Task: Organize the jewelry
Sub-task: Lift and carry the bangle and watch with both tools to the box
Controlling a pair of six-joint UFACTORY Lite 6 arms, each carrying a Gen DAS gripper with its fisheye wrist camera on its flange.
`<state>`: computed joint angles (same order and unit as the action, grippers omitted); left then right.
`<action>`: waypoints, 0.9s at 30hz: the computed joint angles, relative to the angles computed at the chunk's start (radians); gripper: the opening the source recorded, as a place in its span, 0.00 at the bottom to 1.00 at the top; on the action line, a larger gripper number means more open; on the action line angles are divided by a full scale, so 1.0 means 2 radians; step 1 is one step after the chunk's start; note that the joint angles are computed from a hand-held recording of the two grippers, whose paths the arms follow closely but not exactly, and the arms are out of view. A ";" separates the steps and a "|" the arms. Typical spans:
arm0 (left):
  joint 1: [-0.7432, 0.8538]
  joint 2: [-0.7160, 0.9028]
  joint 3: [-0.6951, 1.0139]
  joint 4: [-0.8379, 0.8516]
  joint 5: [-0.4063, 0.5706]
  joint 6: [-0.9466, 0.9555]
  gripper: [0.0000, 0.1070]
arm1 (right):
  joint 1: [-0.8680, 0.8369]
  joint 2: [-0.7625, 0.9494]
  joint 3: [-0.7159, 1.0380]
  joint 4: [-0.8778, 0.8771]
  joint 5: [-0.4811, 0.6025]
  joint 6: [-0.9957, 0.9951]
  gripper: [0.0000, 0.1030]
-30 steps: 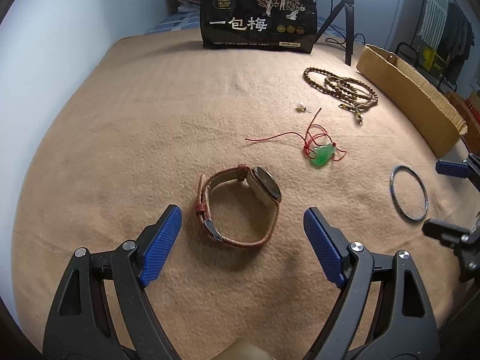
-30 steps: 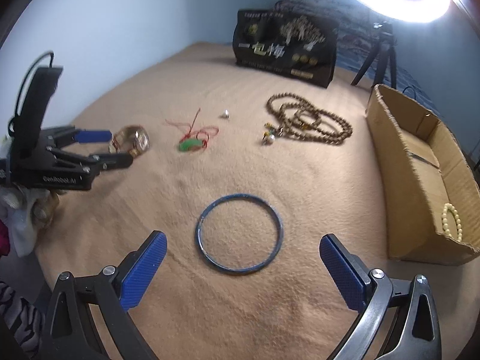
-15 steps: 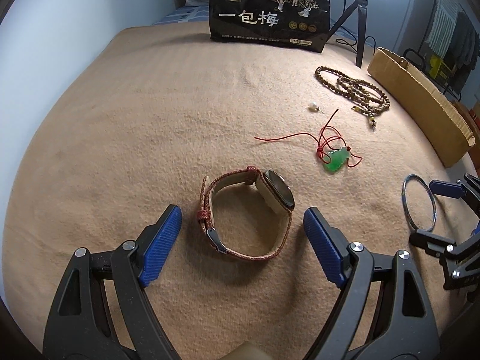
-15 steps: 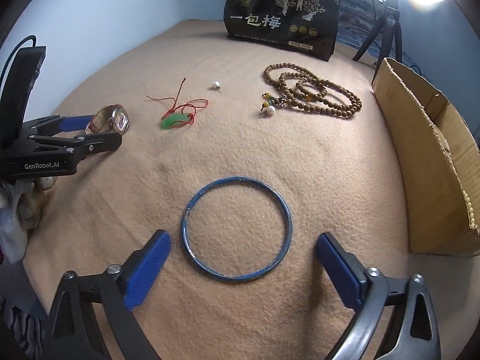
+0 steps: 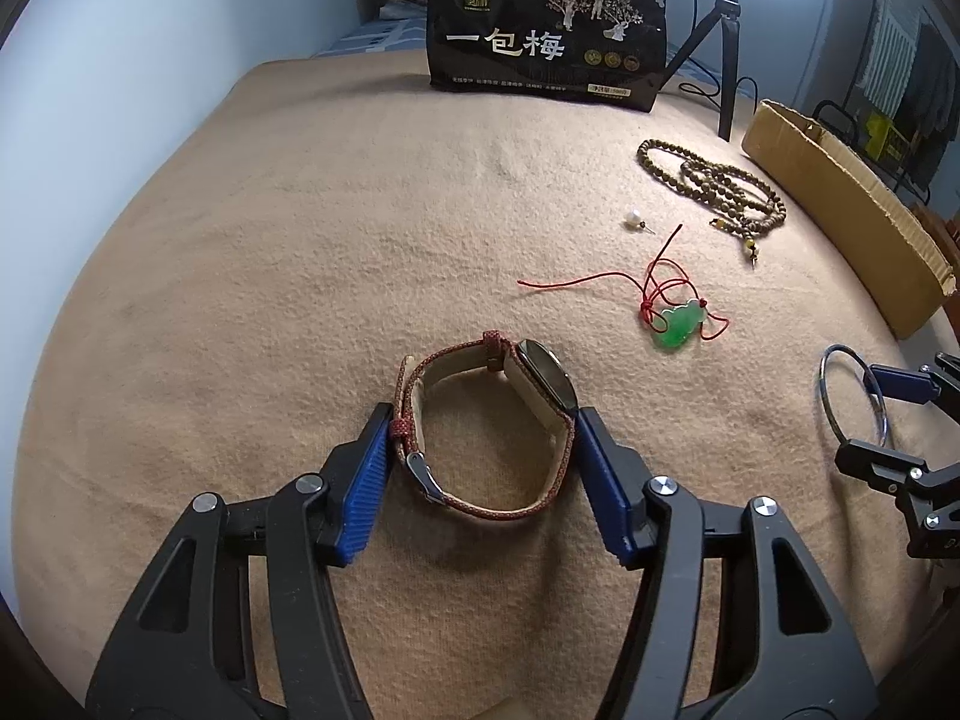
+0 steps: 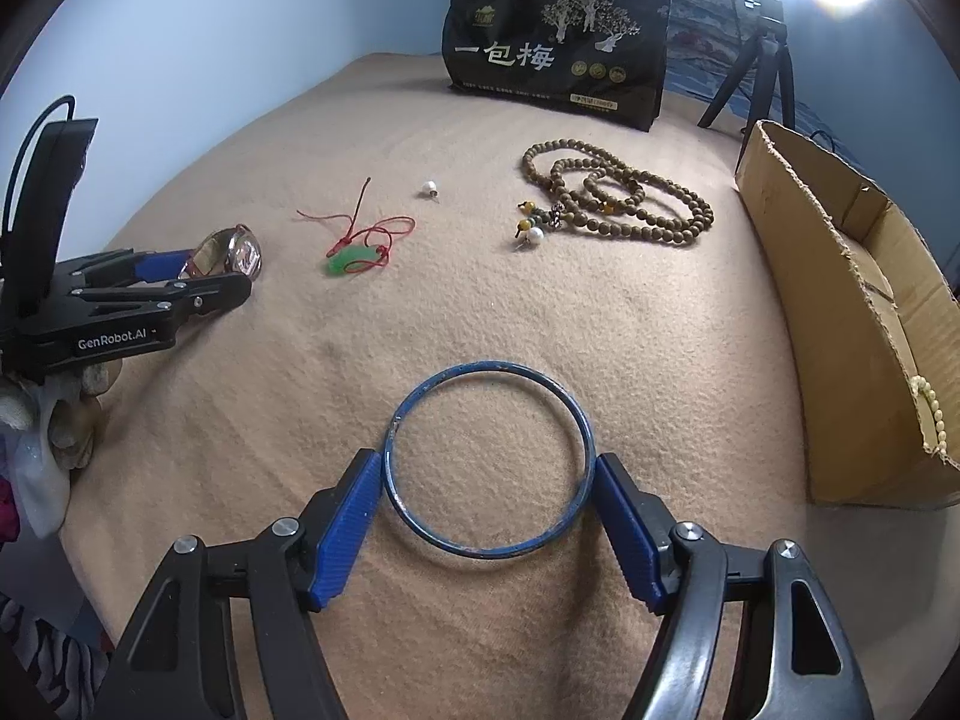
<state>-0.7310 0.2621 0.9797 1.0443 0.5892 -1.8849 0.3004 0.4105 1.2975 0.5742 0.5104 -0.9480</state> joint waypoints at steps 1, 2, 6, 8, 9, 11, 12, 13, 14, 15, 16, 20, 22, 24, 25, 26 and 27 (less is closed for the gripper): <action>-0.001 -0.002 -0.002 0.001 0.001 -0.002 0.57 | -0.001 -0.002 -0.002 0.003 0.002 -0.003 0.71; -0.002 -0.006 -0.004 0.002 0.002 -0.005 0.57 | -0.003 -0.004 -0.002 0.006 0.003 -0.006 0.71; -0.007 -0.017 -0.007 0.005 0.007 -0.009 0.56 | -0.006 -0.017 -0.007 0.010 0.006 -0.011 0.71; -0.012 -0.021 -0.005 0.005 0.013 -0.009 0.56 | -0.008 -0.023 -0.008 0.013 0.008 -0.014 0.71; -0.015 -0.023 -0.003 0.006 0.018 -0.009 0.56 | -0.009 -0.027 -0.010 0.015 0.009 -0.016 0.71; -0.020 -0.024 0.001 0.006 0.025 -0.010 0.56 | -0.011 -0.035 -0.013 0.019 0.011 -0.019 0.71; -0.024 -0.027 0.002 0.005 0.029 -0.009 0.56 | -0.012 -0.039 -0.015 0.022 0.012 -0.021 0.71; -0.026 -0.030 0.003 0.005 0.033 -0.010 0.56 | -0.014 -0.044 -0.017 0.025 0.014 -0.024 0.71; -0.030 -0.033 0.005 0.003 0.037 -0.009 0.56 | -0.015 -0.049 -0.018 0.026 0.016 -0.025 0.71; -0.031 -0.034 0.007 0.002 0.039 -0.006 0.56 | -0.017 -0.054 -0.020 0.029 0.018 -0.028 0.71; -0.033 -0.035 0.011 0.000 0.042 -0.003 0.56 | -0.018 -0.060 -0.022 0.031 0.019 -0.030 0.71; -0.041 -0.038 0.031 -0.004 0.057 0.010 0.56 | -0.029 -0.077 -0.020 0.038 0.029 -0.036 0.71; -0.044 -0.036 0.043 -0.005 0.061 0.016 0.56 | -0.036 -0.083 -0.015 0.041 0.035 -0.038 0.71; -0.047 -0.033 0.059 -0.006 0.067 0.026 0.56 | -0.045 -0.085 -0.005 0.044 0.043 -0.040 0.71; -0.048 -0.030 0.068 -0.007 0.070 0.031 0.56 | -0.051 -0.086 0.001 0.046 0.047 -0.041 0.71; -0.050 -0.024 0.082 -0.008 0.073 0.040 0.56 | -0.056 -0.087 0.006 0.047 0.051 -0.042 0.71; -0.051 -0.020 0.092 -0.009 0.074 0.045 0.56 | -0.062 -0.087 0.013 0.048 0.056 -0.043 0.71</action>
